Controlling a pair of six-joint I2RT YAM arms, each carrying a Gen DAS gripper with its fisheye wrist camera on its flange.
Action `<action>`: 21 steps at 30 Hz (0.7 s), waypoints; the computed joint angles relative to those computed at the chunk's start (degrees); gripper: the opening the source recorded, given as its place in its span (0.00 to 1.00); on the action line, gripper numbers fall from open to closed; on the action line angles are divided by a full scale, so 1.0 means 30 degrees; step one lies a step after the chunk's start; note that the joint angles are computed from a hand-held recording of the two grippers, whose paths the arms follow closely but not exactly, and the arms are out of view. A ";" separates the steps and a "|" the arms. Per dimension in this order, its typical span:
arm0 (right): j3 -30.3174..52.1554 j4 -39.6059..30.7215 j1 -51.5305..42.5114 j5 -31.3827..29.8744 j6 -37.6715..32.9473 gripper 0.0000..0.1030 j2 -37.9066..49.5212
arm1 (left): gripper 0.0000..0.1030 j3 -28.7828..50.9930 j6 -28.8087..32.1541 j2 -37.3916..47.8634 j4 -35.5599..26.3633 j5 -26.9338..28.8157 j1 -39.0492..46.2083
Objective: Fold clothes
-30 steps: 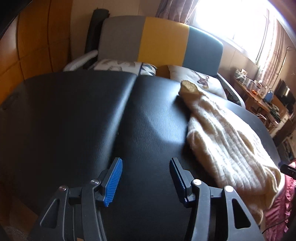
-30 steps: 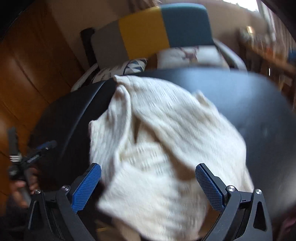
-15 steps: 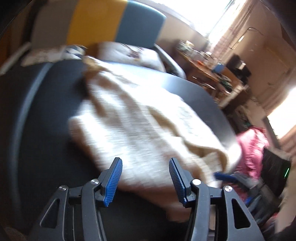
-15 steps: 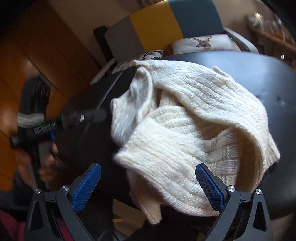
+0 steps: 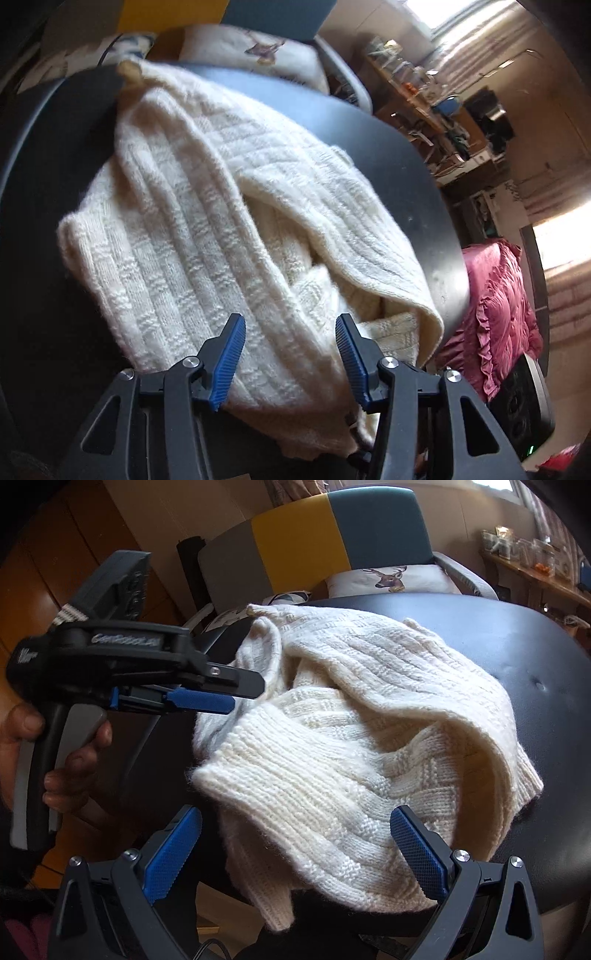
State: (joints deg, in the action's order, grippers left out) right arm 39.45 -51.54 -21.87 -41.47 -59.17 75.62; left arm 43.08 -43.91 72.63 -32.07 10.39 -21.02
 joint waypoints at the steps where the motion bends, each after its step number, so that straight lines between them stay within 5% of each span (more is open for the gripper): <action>1: -0.0036 -0.0120 -0.0052 -0.0027 -0.0273 1.00 -0.0107 | 0.43 0.0186 -0.0052 0.0428 -0.0124 0.0014 0.0009; 6: -0.0140 -0.0150 0.0279 -0.0133 -0.0433 1.00 -0.0661 | 0.34 0.0548 -0.0207 0.1297 -0.0439 -0.0209 -0.0109; 8: -0.0340 0.0612 0.0667 0.0044 0.0298 0.97 -0.1065 | 0.18 0.0492 -0.0207 0.1326 -0.0454 -0.0782 -0.0326; 9: -0.0411 0.0957 0.0828 0.0065 0.0565 0.92 -0.1142 | 0.14 0.0458 -0.0206 0.1335 -0.0458 -0.1083 -0.0438; 10: -0.0473 0.1352 0.1028 0.0215 0.0847 0.70 -0.1106 | 0.08 0.0309 -0.0147 0.1225 -0.0318 -0.1308 -0.0519; 11: -0.0565 0.1971 0.1409 0.0757 0.1511 0.38 -0.0979 | 0.06 0.0145 -0.0079 0.1098 -0.0156 -0.1523 -0.0597; 13: -0.0511 0.2842 0.1726 0.1368 0.2601 0.19 -0.0127 | 0.05 -0.0337 -0.0027 0.0665 0.0376 -0.1747 -0.0627; 21: 0.1226 0.0597 -0.0070 -0.1665 0.2257 0.09 0.0860 | 0.04 -0.2010 0.0711 -0.3434 0.0518 -0.2743 0.0290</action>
